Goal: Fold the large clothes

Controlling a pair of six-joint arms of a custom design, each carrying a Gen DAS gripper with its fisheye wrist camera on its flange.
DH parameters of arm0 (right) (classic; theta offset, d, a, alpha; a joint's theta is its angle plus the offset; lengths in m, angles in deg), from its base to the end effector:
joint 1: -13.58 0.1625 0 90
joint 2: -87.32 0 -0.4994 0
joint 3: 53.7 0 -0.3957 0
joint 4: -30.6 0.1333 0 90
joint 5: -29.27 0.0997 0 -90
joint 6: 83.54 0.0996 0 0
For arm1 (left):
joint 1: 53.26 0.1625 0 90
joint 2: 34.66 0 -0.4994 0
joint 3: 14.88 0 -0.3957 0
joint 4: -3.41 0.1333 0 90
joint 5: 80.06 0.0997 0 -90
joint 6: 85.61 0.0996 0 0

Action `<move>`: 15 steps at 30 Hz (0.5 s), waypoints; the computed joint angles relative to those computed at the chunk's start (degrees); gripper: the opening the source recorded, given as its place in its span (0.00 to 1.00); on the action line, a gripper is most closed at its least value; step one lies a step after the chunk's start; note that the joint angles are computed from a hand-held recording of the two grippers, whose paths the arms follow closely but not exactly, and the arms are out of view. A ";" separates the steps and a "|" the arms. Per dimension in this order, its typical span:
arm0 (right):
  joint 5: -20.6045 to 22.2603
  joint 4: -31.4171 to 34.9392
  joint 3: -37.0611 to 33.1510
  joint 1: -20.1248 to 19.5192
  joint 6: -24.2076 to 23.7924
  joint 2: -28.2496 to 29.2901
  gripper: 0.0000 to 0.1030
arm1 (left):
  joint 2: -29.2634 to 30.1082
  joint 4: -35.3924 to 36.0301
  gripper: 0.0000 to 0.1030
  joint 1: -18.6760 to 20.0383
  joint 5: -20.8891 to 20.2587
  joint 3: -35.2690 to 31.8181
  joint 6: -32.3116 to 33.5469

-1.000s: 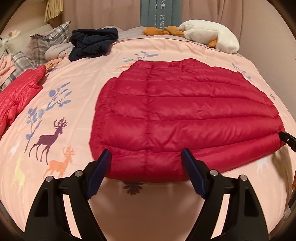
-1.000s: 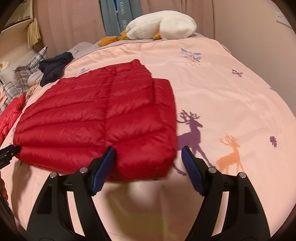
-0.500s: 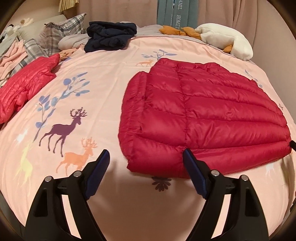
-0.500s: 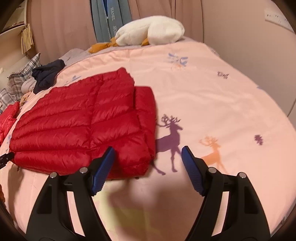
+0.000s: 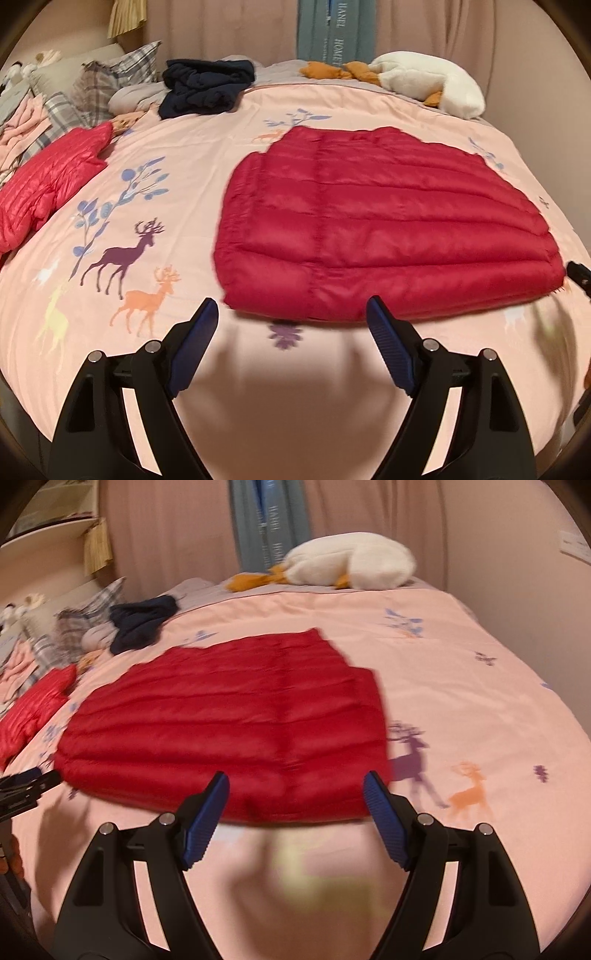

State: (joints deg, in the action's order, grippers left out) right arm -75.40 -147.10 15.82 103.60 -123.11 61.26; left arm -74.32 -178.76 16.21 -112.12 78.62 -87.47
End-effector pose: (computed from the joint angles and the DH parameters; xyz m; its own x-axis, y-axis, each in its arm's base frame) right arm 0.1084 -0.8745 0.1102 -0.7456 -0.3204 0.5843 -0.6165 0.6646 -0.4222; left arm -0.0518 -0.7590 0.1821 -0.6900 -0.3298 -0.6443 0.2528 0.7243 -0.6414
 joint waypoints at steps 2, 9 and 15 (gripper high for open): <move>0.47 0.19 0.76 0.42 -0.68 0.22 0.74 | 0.54 0.07 0.81 -0.30 -0.88 -0.44 0.38; 0.58 1.26 0.71 1.84 -4.25 2.24 0.74 | 3.23 -0.35 0.81 -1.01 -2.25 -2.85 3.15; -1.57 1.41 -1.17 1.73 -4.88 3.69 0.74 | 4.39 2.93 0.81 -0.28 -2.33 -4.55 1.91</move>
State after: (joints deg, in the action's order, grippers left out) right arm -76.98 -145.68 14.65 105.33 -127.99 64.96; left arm -69.93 -175.84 15.93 -114.44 74.06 -85.57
